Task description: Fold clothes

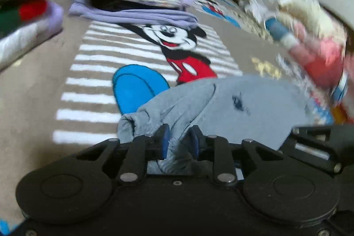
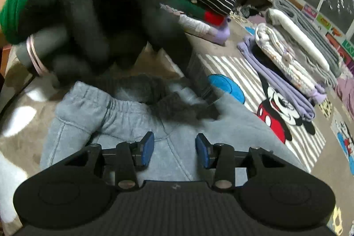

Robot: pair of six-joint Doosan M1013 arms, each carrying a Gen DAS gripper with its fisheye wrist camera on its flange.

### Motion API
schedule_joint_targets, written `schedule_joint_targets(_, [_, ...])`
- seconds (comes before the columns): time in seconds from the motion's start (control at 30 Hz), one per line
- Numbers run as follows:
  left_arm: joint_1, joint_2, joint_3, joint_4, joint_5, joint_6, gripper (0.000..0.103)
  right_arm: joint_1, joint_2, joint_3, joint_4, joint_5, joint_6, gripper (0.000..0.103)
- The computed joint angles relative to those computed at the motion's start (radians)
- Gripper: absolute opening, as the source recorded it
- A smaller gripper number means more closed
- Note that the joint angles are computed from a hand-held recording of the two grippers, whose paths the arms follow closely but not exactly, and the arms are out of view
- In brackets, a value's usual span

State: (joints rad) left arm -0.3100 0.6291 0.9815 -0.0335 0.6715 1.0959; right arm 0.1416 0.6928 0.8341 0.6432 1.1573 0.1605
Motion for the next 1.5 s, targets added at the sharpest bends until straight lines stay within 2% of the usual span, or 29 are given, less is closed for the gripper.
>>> schedule_joint_targets(0.13, [-0.009, -0.101, 0.149, 0.084, -0.181, -0.089, 0.026, -0.029, -0.033, 0.033, 0.087, -0.019, 0.035, 0.044])
schedule_joint_targets(0.2, [-0.017, -0.155, 0.223, 0.161, -0.251, -0.202, 0.026, -0.045, -0.072, 0.093, 0.154, -0.034, 0.03, 0.044])
schedule_joint_targets(0.27, [-0.031, -0.196, 0.275, 0.277, -0.278, -0.338, 0.026, -0.056, -0.11, 0.155, 0.212, -0.044, 0.007, 0.044])
schedule_joint_targets(0.33, [-0.051, -0.211, 0.285, 0.371, -0.271, -0.442, 0.026, -0.054, -0.145, 0.221, 0.254, -0.051, -0.052, 0.043])
schedule_joint_targets(0.43, [-0.058, -0.236, 0.332, 0.277, -0.317, -0.378, 0.026, -0.045, -0.183, 0.297, 0.302, -0.071, -0.131, 0.042])
schedule_joint_targets(0.5, [-0.069, -0.24, 0.335, 0.308, -0.278, -0.398, 0.026, -0.028, -0.196, 0.332, 0.289, -0.071, -0.172, 0.042])
schedule_joint_targets(0.57, [-0.076, -0.248, 0.344, 0.32, -0.263, -0.401, 0.026, 0.01, -0.185, 0.322, 0.132, -0.034, -0.129, 0.046])
schedule_joint_targets(0.6, [-0.077, -0.252, 0.353, 0.32, -0.27, -0.407, 0.026, 0.021, -0.183, 0.323, 0.096, -0.032, -0.122, 0.046])
schedule_joint_targets(0.7, [-0.084, -0.263, 0.387, 0.36, -0.3, -0.461, 0.026, 0.024, -0.192, 0.344, 0.121, -0.07, -0.122, 0.046])
schedule_joint_targets(0.77, [-0.091, -0.26, 0.393, 0.315, -0.318, -0.401, 0.026, 0.011, -0.199, 0.35, 0.154, -0.058, -0.126, 0.046])
schedule_joint_targets(0.87, [-0.107, -0.24, 0.371, 0.308, -0.249, -0.352, 0.026, -0.014, -0.227, 0.389, 0.206, -0.041, -0.183, 0.044])
schedule_joint_targets(0.93, [-0.119, -0.212, 0.339, 0.356, -0.107, -0.38, 0.025, -0.032, -0.251, 0.424, 0.237, -0.04, -0.195, 0.043])
schedule_joint_targets(0.97, [-0.123, -0.201, 0.328, 0.372, -0.062, -0.39, 0.025, -0.044, -0.263, 0.442, 0.258, -0.045, -0.2, 0.043])
schedule_joint_targets(1.07, [-0.129, -0.208, 0.331, 0.4, -0.056, -0.416, 0.025, -0.095, -0.293, 0.487, 0.338, -0.062, -0.188, 0.044])
schedule_joint_targets(1.17, [-0.151, -0.215, 0.346, 0.517, -0.065, -0.48, 0.025, -0.153, -0.31, 0.507, 0.395, -0.098, -0.15, 0.044])
schedule_joint_targets(1.23, [-0.172, -0.221, 0.346, 0.634, -0.061, -0.552, 0.025, -0.191, -0.315, 0.508, 0.427, -0.127, -0.123, 0.044])
schedule_joint_targets(1.37, [-0.207, -0.216, 0.332, 0.846, -0.117, -0.743, 0.026, -0.252, -0.311, 0.498, 0.449, -0.203, -0.122, 0.048])
schedule_joint_targets(1.43, [-0.222, -0.194, 0.299, 0.864, -0.116, -0.737, 0.026, -0.268, -0.306, 0.499, 0.426, -0.256, -0.13, 0.048])
schedule_joint_targets(1.5, [-0.232, -0.164, 0.259, 0.786, -0.115, -0.637, 0.026, -0.278, -0.301, 0.505, 0.401, -0.307, -0.124, 0.048])
